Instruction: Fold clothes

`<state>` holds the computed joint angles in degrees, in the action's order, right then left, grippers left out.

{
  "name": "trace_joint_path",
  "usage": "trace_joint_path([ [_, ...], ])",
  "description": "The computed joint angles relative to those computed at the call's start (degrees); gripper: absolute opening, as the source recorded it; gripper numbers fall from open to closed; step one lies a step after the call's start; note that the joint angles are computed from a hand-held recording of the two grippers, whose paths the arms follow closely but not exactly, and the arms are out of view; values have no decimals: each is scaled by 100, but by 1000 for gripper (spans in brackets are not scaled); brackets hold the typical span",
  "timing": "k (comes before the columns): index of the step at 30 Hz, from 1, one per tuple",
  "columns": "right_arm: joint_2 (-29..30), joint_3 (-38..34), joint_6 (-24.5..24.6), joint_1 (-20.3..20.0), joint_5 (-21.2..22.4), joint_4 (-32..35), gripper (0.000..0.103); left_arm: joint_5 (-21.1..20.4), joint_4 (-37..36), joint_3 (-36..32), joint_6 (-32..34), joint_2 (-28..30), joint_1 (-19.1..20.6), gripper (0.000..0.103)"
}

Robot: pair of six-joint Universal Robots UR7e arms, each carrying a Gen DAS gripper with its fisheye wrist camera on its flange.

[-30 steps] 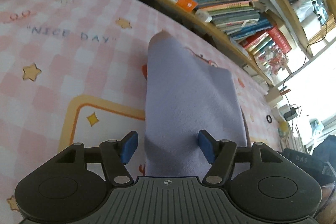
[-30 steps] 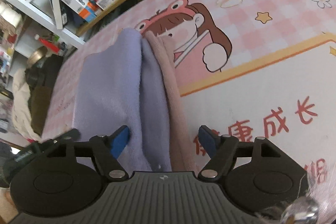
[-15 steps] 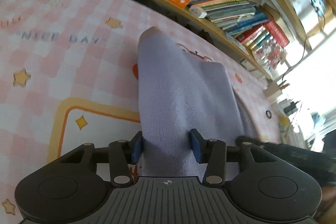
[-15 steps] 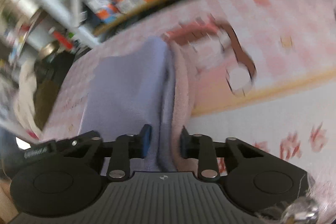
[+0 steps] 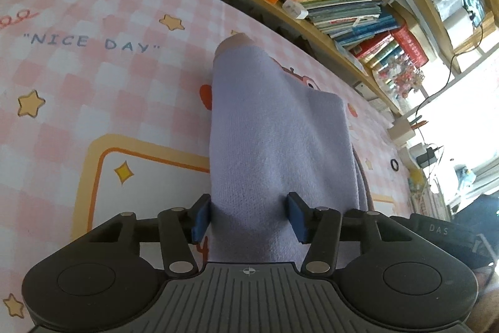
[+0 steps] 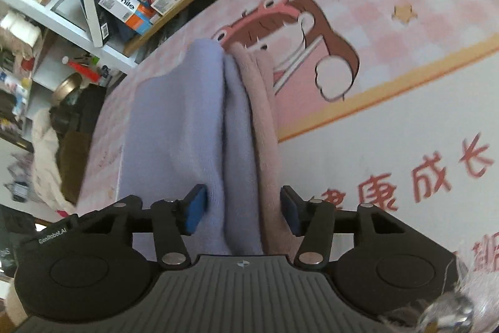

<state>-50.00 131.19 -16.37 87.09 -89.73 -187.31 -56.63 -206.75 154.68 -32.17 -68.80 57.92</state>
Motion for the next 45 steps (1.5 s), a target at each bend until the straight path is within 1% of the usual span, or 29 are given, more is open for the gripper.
trace_joint_path([
  [2,24,-41,-83,-4,68,81,52,-197,-149,-19,-31,65,139,55],
  [3,44,-59,-125,-1,100,102,52,-246,-284,-24,-68,145,172,56],
  [4,71,-81,-168,5,129,123,51,-205,-342,-28,-92,200,144,55],
  [6,117,-128,-259,41,117,167,48,-74,-309,-27,-146,241,49,52],
  [7,138,-154,-307,65,92,201,42,-10,-282,-34,-181,263,2,51],
  [9,162,-165,-402,113,33,196,37,178,-209,-21,-238,274,-149,47],
  [10,161,-110,-511,125,47,67,34,281,-164,-11,-267,273,-234,44],
  [13,123,75,-867,175,126,-314,31,608,-37,43,-392,245,-539,42],
  [18,-61,290,-1332,228,186,-526,30,978,-16,160,-649,240,-984,42],
  [26,-477,487,-1664,41,395,-341,30,1409,86,192,-1143,479,-1561,42],
  [31,-802,580,-1878,-175,576,-80,30,1647,213,121,-1435,718,-1894,42],
  [36,-1114,647,-2139,-400,730,248,30,1775,348,75,-1918,965,-2151,42],
  [45,-1544,670,-2534,-697,817,847,30,1978,580,19,-2755,1397,-2550,42],
])
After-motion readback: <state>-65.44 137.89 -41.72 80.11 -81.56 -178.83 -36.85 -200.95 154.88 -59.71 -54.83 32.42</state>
